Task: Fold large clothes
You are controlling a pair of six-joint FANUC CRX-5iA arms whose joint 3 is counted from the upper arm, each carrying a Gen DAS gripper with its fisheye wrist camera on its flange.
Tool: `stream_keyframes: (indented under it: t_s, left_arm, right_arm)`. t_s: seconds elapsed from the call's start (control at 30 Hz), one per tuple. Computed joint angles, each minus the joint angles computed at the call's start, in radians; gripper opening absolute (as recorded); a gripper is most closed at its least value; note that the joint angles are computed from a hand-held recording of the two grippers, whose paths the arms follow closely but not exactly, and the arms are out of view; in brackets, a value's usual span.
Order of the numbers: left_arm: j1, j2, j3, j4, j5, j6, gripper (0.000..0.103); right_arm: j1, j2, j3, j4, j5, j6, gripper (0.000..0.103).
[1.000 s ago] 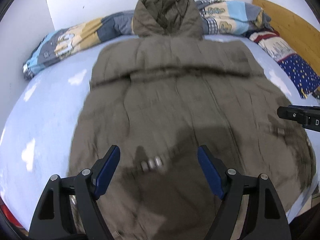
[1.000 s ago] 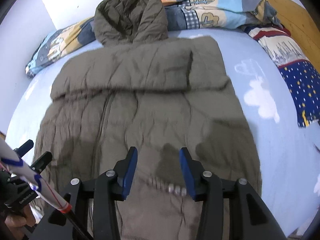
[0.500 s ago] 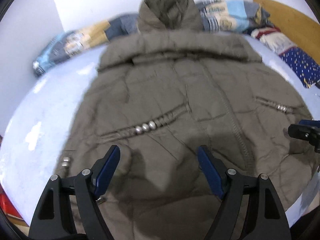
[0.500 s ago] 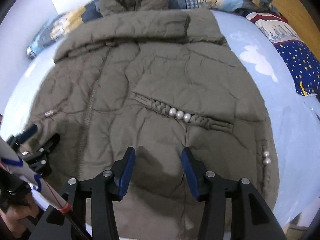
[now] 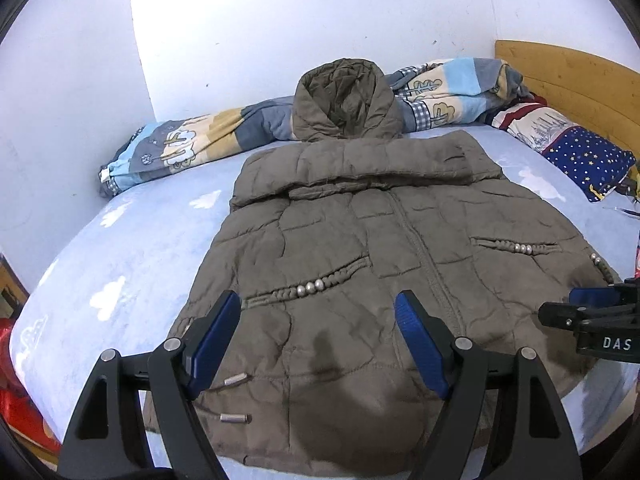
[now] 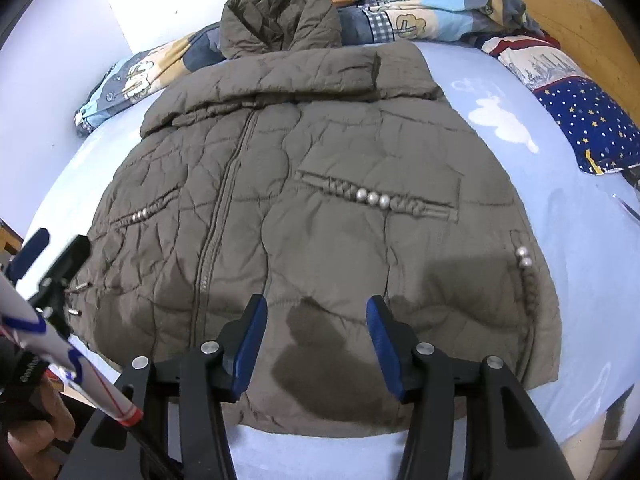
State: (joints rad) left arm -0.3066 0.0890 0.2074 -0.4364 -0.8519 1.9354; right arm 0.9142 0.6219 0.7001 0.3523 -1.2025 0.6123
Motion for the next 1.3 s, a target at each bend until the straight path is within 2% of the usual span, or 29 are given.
stream_keyframes:
  t_s: [0.27,0.43,0.57,0.6,0.7,0.77,0.9,1.0,1.07,1.1,1.2,1.3]
  left_arm:
    - [-0.003,-0.029,-0.036,-0.016,0.005,0.047,0.079]
    - [0.001,-0.035,-0.048,0.007,0.011,0.045,0.079]
    - [0.024,-0.033,-0.053,0.055,0.017,0.002,0.079]
    - [0.044,-0.034,-0.057,0.086,0.021,-0.011,0.079]
    - [0.161,-0.026,-0.073,0.278,0.001,-0.082,0.079]
    - [0.254,-0.032,-0.101,0.386,-0.013,-0.078,0.079]
    - [0.397,-0.042,-0.157,0.525,-0.041,-0.105,0.079]
    - [0.465,-0.055,-0.202,0.578,-0.045,-0.111,0.079]
    - [0.507,-0.066,-0.258,0.677,-0.030,-0.150,0.079]
    - [0.529,-0.067,-0.299,0.770,-0.025,-0.200,0.079]
    - [0.549,-0.055,-0.372,0.954,-0.034,-0.307,0.079]
    - [0.548,-0.057,-0.387,0.971,-0.039,-0.317,0.079]
  right_arm:
    - [0.006,-0.004,-0.031,0.005,-0.007,-0.005,0.056]
    - [0.008,0.002,-0.034,0.007,-0.018,-0.001,0.057]
    - [0.007,0.002,-0.037,0.005,-0.020,0.012,0.059]
    - [0.005,-0.005,-0.044,0.006,-0.013,0.012,0.059]
    - [-0.008,-0.061,-0.124,0.060,0.035,-0.060,0.059]
    - [-0.028,-0.112,-0.196,0.097,0.062,-0.131,0.060]
    - [-0.080,-0.211,-0.337,0.134,0.076,-0.262,0.065]
    - [-0.127,-0.293,-0.457,0.102,0.133,-0.375,0.065]
    - [-0.152,-0.333,-0.514,0.061,0.182,-0.425,0.065]
    - [-0.164,-0.353,-0.544,0.030,0.217,-0.444,0.065]
    - [-0.194,-0.390,-0.587,-0.096,0.320,-0.435,0.067]
    - [-0.205,-0.401,-0.606,-0.141,0.359,-0.447,0.071]
